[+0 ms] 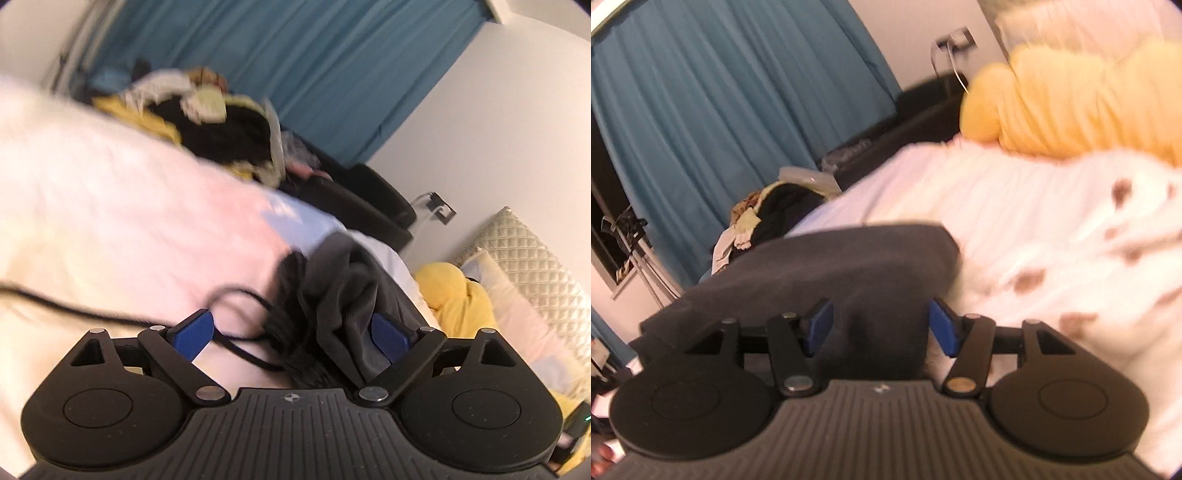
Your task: Fold clothes
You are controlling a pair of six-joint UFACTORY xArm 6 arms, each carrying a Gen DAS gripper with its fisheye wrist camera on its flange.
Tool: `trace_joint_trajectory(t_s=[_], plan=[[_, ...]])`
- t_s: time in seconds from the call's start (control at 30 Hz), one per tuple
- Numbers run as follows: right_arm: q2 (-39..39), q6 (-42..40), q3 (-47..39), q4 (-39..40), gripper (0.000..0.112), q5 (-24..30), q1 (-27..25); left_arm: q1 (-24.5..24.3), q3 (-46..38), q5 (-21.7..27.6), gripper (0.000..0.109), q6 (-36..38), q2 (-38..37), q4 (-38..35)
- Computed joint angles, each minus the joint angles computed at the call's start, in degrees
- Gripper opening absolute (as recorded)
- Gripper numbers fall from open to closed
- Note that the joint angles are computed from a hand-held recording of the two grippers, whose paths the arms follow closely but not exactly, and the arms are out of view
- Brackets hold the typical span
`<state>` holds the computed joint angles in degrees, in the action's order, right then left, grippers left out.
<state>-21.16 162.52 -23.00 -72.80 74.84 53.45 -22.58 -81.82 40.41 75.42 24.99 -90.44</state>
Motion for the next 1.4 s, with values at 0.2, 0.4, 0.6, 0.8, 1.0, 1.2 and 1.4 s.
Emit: trace_joint_trajectory(t_s=[0.2, 0.4, 0.6, 0.8, 1.0, 1.2, 1.4], plan=[[1.2, -13.0, -9.3, -3.5, 0.060, 7.4, 4.1, 6.3, 8.8, 1.8, 0.098, 7.6, -12.8, -1.1], [10.8, -23.3, -24.4, -12.2, 0.059, 1.3, 1.5, 10.9, 11.0, 0.1, 0.099, 11.4, -18.8, -1.0], [23.2, -31.2, -41.0, -17.7, 0.059, -8.0, -1.4, 15.3, 13.6, -4.3, 0.100, 16.5, -23.7, 0.4], [33.8, -34.2, -53.9, -19.8, 0.059, -15.3, -3.4, 17.5, 15.5, -9.6, 0.102, 20.8, -25.9, -1.6], [42.0, -35.2, -62.0, -20.8, 0.059, -16.6, -3.6, 17.9, 15.0, -13.4, 0.102, 24.4, -22.5, -6.1], [46.8, -36.0, -64.5, -20.8, 0.059, -19.6, -5.0, 16.2, 12.6, -17.2, 0.102, 30.8, -18.1, -9.9], [50.5, -38.8, -67.8, -17.8, 0.059, -21.7, -6.0, 15.2, 9.6, -18.9, 0.102, 31.9, -14.4, -10.0]])
